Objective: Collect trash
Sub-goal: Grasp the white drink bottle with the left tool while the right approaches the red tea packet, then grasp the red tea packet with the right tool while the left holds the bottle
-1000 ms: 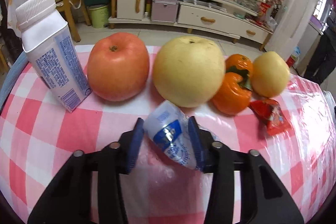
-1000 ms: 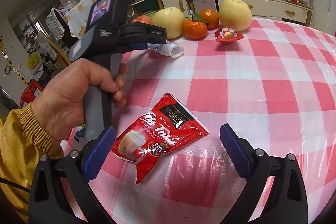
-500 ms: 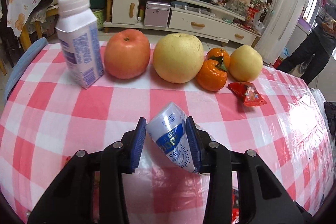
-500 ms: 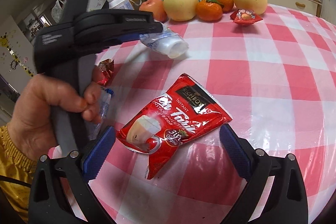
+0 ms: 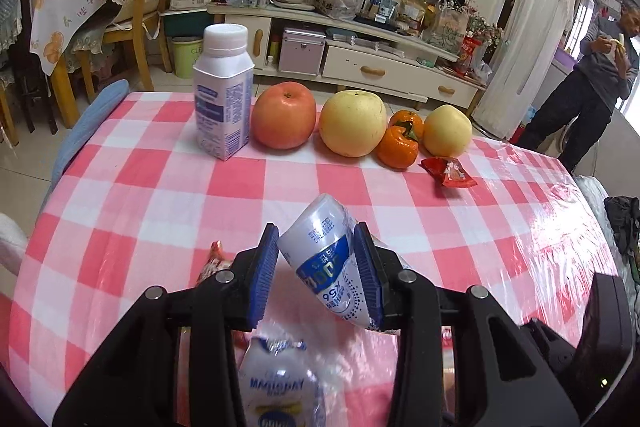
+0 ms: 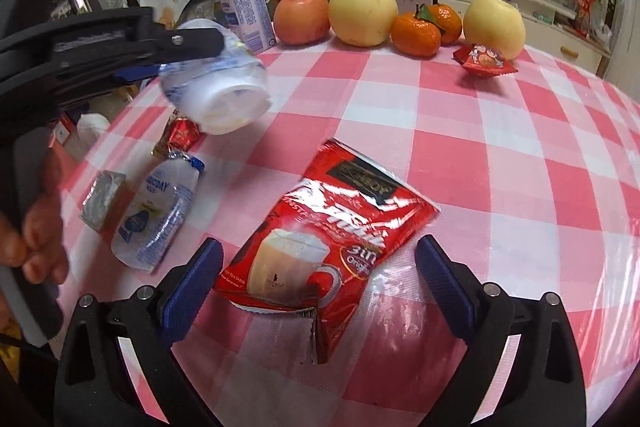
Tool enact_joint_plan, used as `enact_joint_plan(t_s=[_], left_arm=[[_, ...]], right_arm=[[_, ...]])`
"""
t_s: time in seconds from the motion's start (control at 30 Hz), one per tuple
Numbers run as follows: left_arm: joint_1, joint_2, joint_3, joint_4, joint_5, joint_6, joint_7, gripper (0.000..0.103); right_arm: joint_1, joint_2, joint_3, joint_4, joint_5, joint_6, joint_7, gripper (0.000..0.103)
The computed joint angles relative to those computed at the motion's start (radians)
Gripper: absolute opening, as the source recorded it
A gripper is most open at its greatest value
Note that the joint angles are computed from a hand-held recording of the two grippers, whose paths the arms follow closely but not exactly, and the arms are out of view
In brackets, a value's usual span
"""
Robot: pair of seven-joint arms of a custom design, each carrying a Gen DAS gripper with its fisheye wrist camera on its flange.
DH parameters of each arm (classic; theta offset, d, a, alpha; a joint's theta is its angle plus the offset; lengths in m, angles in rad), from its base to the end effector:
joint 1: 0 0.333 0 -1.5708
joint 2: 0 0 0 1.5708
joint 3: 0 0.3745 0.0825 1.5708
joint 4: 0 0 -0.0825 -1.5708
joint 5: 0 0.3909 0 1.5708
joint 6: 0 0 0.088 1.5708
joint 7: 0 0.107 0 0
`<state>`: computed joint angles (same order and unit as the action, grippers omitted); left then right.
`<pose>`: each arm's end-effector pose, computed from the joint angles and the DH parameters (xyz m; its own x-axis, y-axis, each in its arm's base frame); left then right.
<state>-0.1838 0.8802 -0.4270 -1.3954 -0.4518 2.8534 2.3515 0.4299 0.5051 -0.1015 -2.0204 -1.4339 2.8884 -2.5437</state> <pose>0.7421 -0.3563 0.3038 -0.7173 -0.6700 0.1915 -0.5892 0.4365 -0.6799 0.5719 0.2601 0.2502 -0.3825 -0.9058 -0.1824 -0.7037 0.4136 -0.5777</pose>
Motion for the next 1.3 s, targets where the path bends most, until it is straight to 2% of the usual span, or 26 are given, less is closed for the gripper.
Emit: enact_joint_plan(t_s=[0.03,0.1,0.2,0.6,0.9,1.0,1.3], left_arm=[[0.015,-0.009,-0.012,-0.017,-0.007,0.002,0.010,0.040],[0.047,-0.027,-0.039,-0.054,-0.029,0.010,0.033,0.040],[0.101,-0.054,-0.082,-0.109,-0.074,0.019,0.073,0.040],[0.252,-0.143,-0.169,-0.271,-0.270,0.065,0.210,0.040],[0.342,-0.153,-0.211,-0.322,-0.409,0.100,0.306,0.040],[0.363,-0.148,-0.214,-0.324,-0.446,0.094,0.339,0.040],[0.382,-0.145,-0.176,-0.294,-0.543,0.071,0.401,0.040]], right_arm=[[0.003,-0.002,0.002,-0.003,0.008,-0.014,-0.013,0.087],[0.009,-0.007,0.006,-0.009,0.042,-0.053,-0.051,0.068],[0.015,-0.009,-0.001,-0.012,0.036,-0.069,-0.046,0.061],[0.012,-0.016,0.018,-0.016,-0.013,-0.082,-0.013,0.056],[0.031,-0.050,0.045,-0.036,-0.079,-0.166,0.049,0.055],[0.032,-0.060,0.059,-0.039,-0.095,-0.187,0.064,0.055],[0.049,-0.095,0.097,-0.039,-0.108,-0.260,0.101,0.055]])
